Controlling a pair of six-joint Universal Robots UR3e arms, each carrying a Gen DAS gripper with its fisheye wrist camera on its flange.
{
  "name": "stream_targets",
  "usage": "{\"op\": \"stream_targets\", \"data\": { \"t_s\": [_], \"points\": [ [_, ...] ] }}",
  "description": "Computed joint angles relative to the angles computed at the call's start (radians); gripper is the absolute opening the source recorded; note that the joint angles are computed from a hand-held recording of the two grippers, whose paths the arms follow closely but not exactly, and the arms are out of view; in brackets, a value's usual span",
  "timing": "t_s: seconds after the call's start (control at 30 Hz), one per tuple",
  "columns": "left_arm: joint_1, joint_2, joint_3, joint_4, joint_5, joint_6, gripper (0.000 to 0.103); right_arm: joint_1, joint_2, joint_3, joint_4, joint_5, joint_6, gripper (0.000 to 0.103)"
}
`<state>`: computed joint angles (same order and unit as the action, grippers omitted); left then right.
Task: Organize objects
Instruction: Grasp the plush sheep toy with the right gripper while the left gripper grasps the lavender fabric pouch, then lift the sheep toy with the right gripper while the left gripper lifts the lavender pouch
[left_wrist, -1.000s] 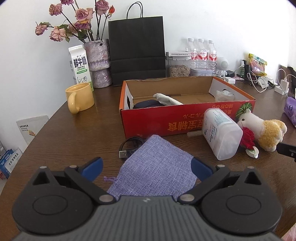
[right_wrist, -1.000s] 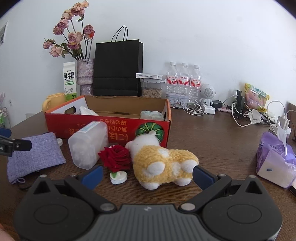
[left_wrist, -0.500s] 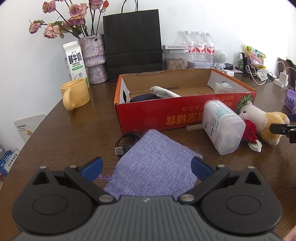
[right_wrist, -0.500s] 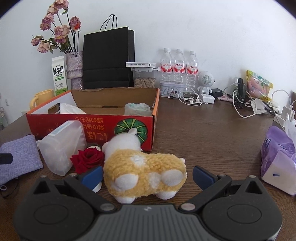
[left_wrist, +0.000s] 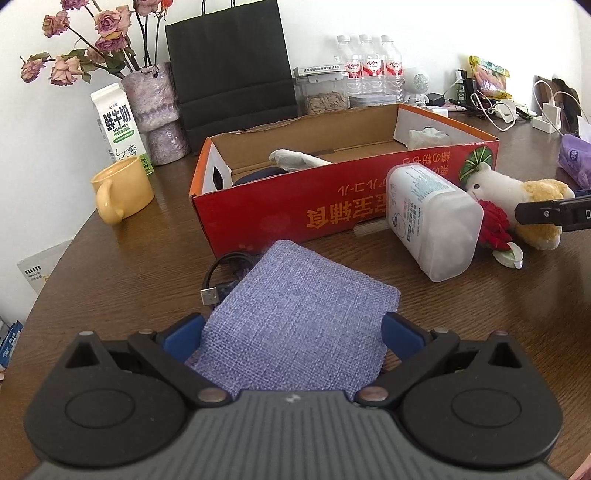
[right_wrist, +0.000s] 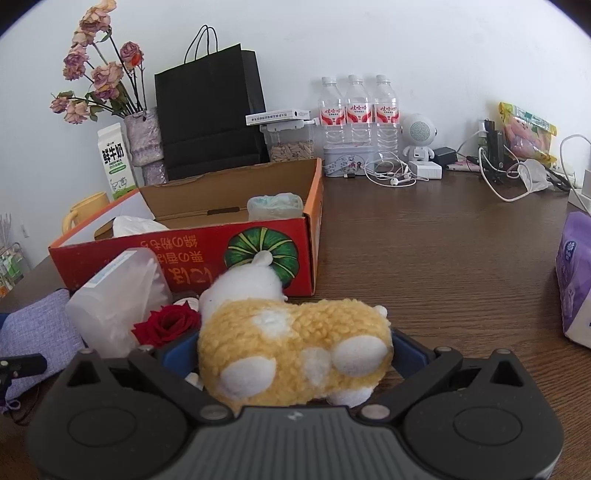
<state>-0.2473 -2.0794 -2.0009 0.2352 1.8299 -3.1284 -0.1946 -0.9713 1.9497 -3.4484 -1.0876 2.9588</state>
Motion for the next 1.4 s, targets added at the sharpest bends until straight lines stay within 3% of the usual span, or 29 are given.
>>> {"op": "stream_targets", "data": {
  "t_s": [0.53, 0.9, 1.2, 1.4],
  "points": [
    [0.012, 0.0, -0.028, 0.027, -0.037, 0.064, 0.103, -0.004, -0.008, 0.111, -0.212, 0.0, 0.021, 0.094],
    [0.024, -0.02, -0.042, 0.061, -0.06, 0.065, 0.103, 0.0, -0.007, 0.126, -0.254, -0.031, 0.057, 0.095],
    [0.005, -0.052, -0.079, 0.172, -0.032, 0.061, 0.103, 0.019, -0.003, 0.129, -0.27, -0.066, 0.064, 0.095],
    [-0.036, -0.09, -0.09, 0.264, 0.024, 0.074, 0.09, 0.025, -0.006, 0.127, -0.267, -0.079, 0.059, 0.095]
  ]
}}
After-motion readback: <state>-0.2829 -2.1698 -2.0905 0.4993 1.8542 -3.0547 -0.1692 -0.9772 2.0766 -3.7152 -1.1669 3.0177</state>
